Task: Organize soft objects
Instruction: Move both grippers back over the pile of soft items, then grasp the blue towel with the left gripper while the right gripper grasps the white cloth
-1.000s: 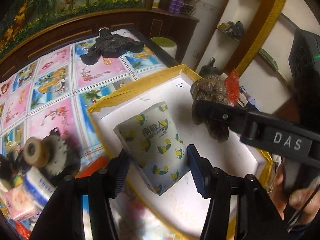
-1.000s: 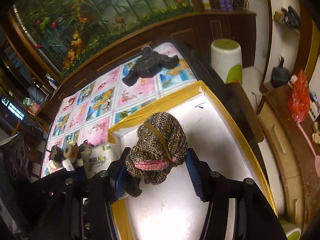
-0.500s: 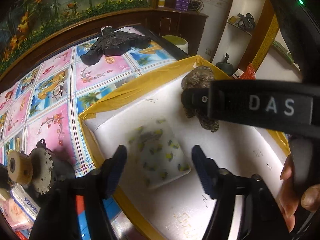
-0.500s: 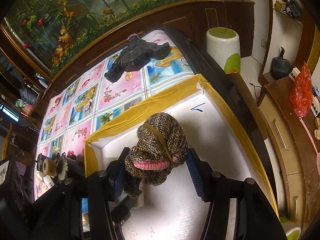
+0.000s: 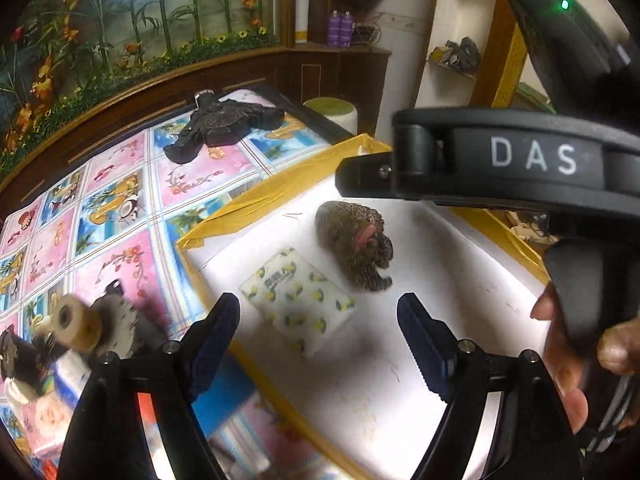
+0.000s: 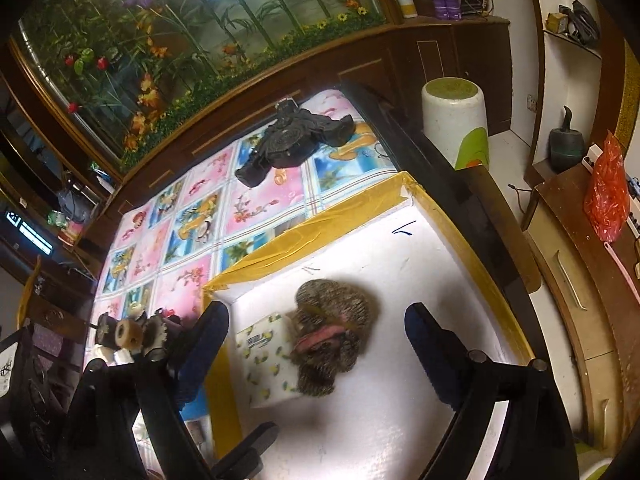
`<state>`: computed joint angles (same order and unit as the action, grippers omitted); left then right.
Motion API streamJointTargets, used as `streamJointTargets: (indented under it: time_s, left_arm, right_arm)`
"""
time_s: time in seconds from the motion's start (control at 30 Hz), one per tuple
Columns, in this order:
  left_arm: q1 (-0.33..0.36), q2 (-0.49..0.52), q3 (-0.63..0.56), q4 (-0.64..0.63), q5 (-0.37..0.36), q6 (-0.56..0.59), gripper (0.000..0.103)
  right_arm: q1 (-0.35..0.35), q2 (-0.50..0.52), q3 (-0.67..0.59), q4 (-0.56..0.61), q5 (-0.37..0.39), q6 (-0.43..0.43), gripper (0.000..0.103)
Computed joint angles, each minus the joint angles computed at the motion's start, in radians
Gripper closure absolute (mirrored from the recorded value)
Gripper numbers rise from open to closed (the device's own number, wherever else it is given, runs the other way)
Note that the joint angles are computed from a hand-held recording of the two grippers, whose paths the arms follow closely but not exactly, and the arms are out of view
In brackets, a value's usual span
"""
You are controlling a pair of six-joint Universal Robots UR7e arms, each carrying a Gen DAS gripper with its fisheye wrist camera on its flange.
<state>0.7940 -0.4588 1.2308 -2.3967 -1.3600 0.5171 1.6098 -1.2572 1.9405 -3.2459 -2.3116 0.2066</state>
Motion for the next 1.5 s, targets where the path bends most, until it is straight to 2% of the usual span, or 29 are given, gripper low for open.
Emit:
streamJointTargets:
  time_s: [0.17,0.33,0.47,0.63,0.73,0.87,1.0,1.17,1.3,1.4,1.47,1.5]
  left_arm:
    - [0.018,-0.096,0.098,-0.054,-0.009,0.047,0.023]
    - [0.061,-0.184,0.145,-0.033,-0.045,0.058,0.023]
    - [0.103,-0.245,0.173,-0.034,-0.059,0.057,0.023]
    - [0.152,-0.293,0.175,-0.029,-0.056,0.063,0.023]
    - [0.19,-0.32,0.161,-0.01,-0.061,0.066,0.023]
    - [0.245,-0.35,0.133,0.008,-0.057,0.064,0.023]
    - [0.292,-0.363,0.104,-0.03,0.0,0.048,0.023]
    - [0.339,-0.304,-0.01,-0.001,0.077,0.001,0.022]
    - [0.358,-0.223,-0.133,0.155,0.091,-0.047,0.022]
    - [0.364,-0.196,-0.137,0.118,0.139,-0.043,0.022]
    - [0.37,-0.176,-0.161,0.125,0.134,-0.063,0.022]
    - [0.374,-0.167,-0.174,0.134,0.138,-0.074,0.032]
  right_arm:
    - [0.065,0.031,0.026,-0.077,-0.071,-0.009,0.011]
    - [0.149,0.101,0.025,-0.209,-0.136,-0.052,0.011]
    - [0.207,0.17,0.008,-0.317,-0.138,-0.101,0.011]
    - [0.247,0.256,-0.032,-0.362,-0.113,-0.114,0.011]
    - [0.259,0.309,-0.058,-0.365,-0.097,-0.111,0.011]
    - [0.255,0.362,-0.067,-0.339,-0.035,-0.07,0.011]
    - [0.258,0.418,-0.089,-0.317,0.002,-0.061,0.011]
    - [0.258,0.461,-0.121,-0.272,0.039,-0.044,0.011]
    - [0.251,0.481,-0.142,-0.228,0.053,-0.026,0.011]
    - [0.251,0.488,-0.151,-0.194,0.057,-0.019,0.01]
    - [0.253,0.492,-0.16,-0.168,0.051,-0.02,0.01]
    - [0.254,0.495,-0.165,-0.154,0.053,-0.02,0.01]
